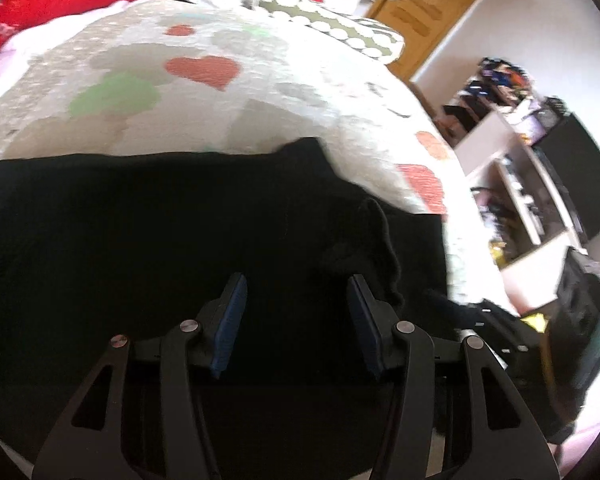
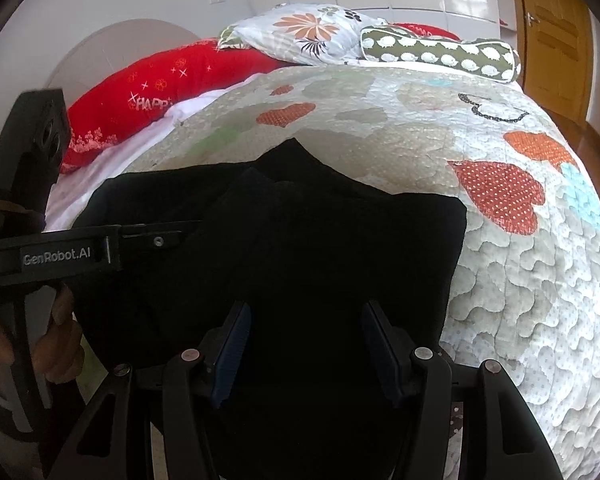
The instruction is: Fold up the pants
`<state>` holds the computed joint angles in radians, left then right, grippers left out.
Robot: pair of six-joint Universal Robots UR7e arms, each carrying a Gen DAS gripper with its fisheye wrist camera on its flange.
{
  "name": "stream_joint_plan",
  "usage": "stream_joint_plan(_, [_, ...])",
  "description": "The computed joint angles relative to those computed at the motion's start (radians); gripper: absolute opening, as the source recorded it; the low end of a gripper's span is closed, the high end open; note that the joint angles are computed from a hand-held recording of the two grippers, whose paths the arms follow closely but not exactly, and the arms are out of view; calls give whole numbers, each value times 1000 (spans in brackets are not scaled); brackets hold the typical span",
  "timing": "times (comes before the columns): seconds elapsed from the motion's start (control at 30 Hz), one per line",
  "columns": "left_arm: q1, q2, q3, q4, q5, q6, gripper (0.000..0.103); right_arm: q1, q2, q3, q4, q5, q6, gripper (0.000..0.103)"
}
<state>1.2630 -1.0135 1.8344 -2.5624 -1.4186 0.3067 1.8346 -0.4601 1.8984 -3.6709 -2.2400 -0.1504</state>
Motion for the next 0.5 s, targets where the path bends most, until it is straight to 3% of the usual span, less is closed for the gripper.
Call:
stream_joint_plan(0.1, [31, 13, -58, 92, -166, -3, 51, -1, 0, -2, -6, 9, 0, 56])
stream_joint_plan(0.2, [40, 11, -81, 92, -228, -18, 51, -9, -13, 6, -19, 56, 19, 56])
stream_joint_plan(0.3, [43, -14, -80, 47, -201, -44, 51, -10, -16, -3, -23, 94, 24, 56])
stream_joint_plan(0.5, [57, -104, -24, -32, -95, -66, 51, 8, 47, -119, 60, 77, -36, 56])
